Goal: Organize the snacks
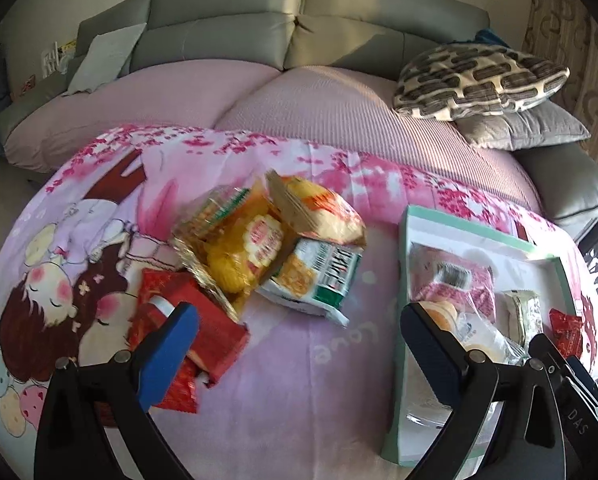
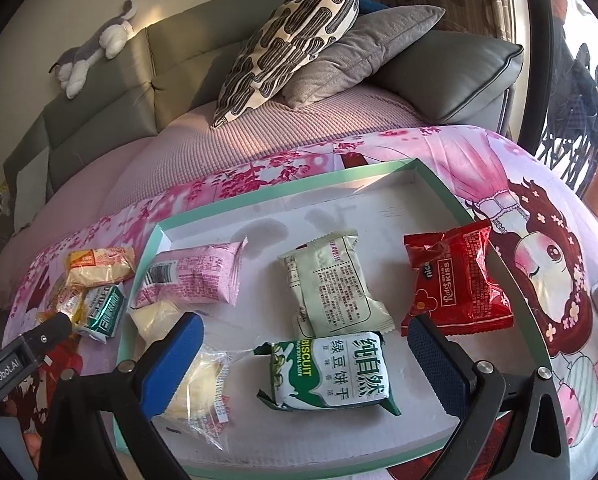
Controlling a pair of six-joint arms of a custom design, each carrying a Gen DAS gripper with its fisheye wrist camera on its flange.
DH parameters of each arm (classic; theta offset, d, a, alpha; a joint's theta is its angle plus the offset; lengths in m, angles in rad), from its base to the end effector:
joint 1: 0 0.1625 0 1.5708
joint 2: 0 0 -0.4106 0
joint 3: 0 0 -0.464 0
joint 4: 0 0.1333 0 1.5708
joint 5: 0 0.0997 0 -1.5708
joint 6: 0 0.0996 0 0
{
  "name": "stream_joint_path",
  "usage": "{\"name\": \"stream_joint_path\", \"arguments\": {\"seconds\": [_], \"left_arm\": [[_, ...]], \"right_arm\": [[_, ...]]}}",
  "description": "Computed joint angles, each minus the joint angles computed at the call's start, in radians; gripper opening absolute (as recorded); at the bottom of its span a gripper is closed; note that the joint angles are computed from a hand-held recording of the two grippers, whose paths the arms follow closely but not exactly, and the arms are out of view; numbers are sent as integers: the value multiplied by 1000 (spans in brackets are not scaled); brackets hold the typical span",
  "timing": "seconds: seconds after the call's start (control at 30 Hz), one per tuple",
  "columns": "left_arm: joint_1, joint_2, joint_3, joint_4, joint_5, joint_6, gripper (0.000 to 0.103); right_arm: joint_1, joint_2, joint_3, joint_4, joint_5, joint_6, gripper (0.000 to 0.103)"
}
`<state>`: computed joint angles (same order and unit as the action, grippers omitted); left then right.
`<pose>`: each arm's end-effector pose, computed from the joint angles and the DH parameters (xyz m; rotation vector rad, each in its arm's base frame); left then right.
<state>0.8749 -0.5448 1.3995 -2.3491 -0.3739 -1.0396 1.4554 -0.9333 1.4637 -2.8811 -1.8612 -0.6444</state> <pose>-0.3089 -0.7223 -0.0186 -0.3052 2.0787 -1.0406 0.0140 -0.7895 0.2600 0.5033 -2.4270 0.8102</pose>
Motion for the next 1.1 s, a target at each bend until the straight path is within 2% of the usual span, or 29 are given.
{"name": "stream_joint_path", "arguments": {"seconds": [0.1,0.23,0.37,0.57,0.7,0.83,0.93,1.1], "left_arm": [[-1,-42,44,30,31,-63,101],[0,-116,112,137,66,-216,101],[3,-196,169,330,84,-429,101],[7,-284,238,496,77,-633,101],[11,-319,273,523,64,-679,101],[18,-344,297,546,46,-698,101],[27,-360,328,472,23,-638,101],[49,-364,349,371,-34,-524,101]], "right_arm": [[2,-1,9,-15,11,-3,103],[5,-3,16,-15,23,0,103],[20,4,32,-51,17,-40,103],[43,-7,76,-54,48,-83,103],[62,-11,111,-50,75,-110,103],[79,-11,138,1,117,-129,103],[92,-11,161,29,148,-143,103],[113,-3,198,27,159,-203,103]]}}
